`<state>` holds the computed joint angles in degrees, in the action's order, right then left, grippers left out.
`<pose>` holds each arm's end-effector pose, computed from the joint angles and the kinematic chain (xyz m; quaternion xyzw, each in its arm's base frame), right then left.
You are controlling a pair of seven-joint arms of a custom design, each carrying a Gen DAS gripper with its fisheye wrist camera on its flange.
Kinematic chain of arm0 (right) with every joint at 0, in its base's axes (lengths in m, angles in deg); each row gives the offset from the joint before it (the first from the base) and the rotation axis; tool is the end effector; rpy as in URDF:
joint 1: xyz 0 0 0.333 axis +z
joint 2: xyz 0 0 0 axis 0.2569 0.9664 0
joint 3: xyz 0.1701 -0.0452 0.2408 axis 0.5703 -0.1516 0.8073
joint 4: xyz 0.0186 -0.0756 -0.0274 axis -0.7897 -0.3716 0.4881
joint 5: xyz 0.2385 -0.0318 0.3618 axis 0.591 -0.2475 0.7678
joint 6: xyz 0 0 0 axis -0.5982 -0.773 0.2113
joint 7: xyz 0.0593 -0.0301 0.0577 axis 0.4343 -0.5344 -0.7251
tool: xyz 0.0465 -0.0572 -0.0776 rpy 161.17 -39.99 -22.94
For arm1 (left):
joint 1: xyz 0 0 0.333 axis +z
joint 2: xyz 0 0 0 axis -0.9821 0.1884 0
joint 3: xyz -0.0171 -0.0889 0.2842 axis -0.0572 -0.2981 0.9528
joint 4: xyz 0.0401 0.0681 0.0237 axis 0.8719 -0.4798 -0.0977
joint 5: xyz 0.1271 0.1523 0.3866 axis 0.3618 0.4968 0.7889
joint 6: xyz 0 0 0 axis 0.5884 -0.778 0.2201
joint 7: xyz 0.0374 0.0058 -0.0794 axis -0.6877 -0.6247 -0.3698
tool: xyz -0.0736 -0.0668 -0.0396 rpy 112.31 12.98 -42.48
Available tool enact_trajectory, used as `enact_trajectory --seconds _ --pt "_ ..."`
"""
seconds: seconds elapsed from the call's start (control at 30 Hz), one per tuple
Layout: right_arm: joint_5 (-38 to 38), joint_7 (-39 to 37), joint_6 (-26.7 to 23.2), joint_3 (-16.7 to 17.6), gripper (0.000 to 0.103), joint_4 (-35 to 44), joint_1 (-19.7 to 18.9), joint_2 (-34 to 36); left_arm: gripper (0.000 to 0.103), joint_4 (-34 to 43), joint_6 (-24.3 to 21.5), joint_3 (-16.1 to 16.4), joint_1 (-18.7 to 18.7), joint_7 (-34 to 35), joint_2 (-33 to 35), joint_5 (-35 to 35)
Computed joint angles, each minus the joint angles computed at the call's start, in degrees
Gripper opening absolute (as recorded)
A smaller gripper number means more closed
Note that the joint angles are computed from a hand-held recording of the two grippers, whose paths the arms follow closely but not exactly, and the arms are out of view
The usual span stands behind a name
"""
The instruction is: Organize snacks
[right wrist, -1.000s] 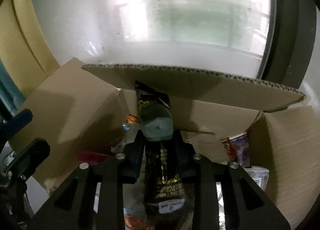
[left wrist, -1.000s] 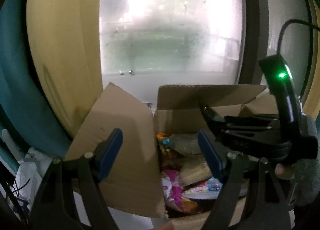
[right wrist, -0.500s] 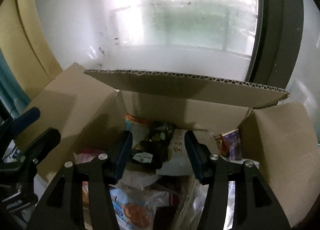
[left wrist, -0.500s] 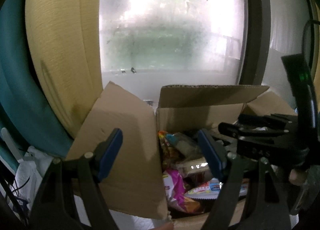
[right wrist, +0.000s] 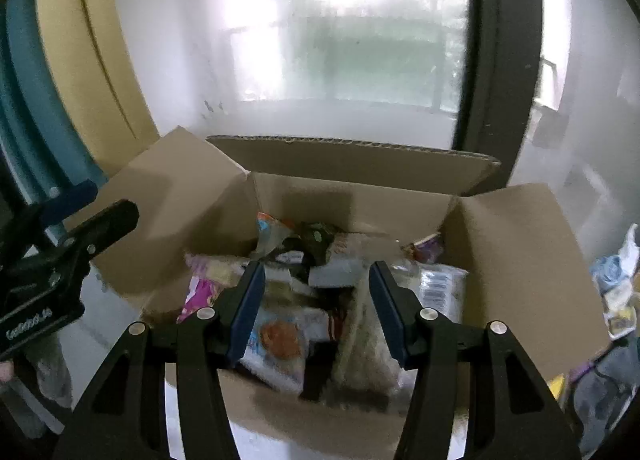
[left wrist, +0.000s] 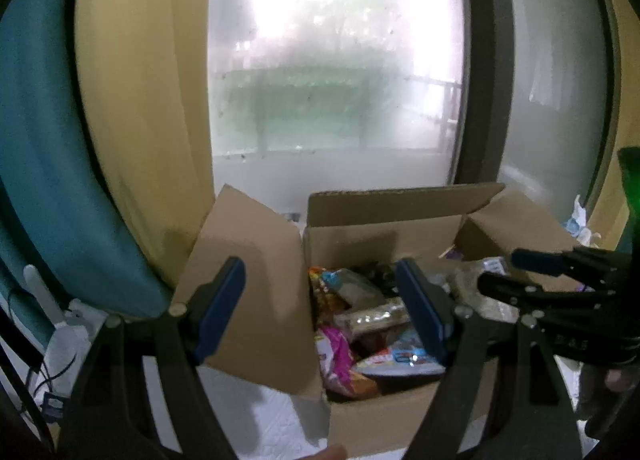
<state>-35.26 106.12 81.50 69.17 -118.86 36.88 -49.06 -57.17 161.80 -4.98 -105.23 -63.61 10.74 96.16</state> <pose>0.4661 0.3457 0.5527 -0.7753 0.4714 -0.1986 0.3706 0.4044 -0.4584 0.5619 -0.6305 0.5652 -0.3742 0.3781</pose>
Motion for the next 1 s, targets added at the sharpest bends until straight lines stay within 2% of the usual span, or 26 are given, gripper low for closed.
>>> enact_trajectory --seconds 0.33,0.57,0.87,0.93,1.0 --pt "4.4 -1.6 1.9 0.7 0.058 -13.0 0.3 -15.5 0.079 -0.3 -4.0 -3.8 -3.6 1.3 -1.7 1.7" --pt "7.0 -2.0 3.3 2.7 0.058 -20.2 -0.3 -25.3 0.079 -2.3 -9.9 -7.2 -6.3 -3.9 -4.7 3.4" --pt "9.6 -0.4 2.3 4.8 0.059 -30.3 0.9 -41.7 0.079 -3.6 -17.8 -12.0 -9.3 -7.5 -7.6 4.7" --pt "9.8 -0.1 1.8 4.9 0.063 -32.1 1.4 -44.9 0.080 -3.9 -19.0 -12.8 -10.0 -8.6 -8.1 4.8" --pt "9.9 0.5 0.8 5.3 0.067 -34.1 1.9 -48.9 0.091 -4.3 -19.2 -13.4 -10.5 -9.7 -8.5 5.4"
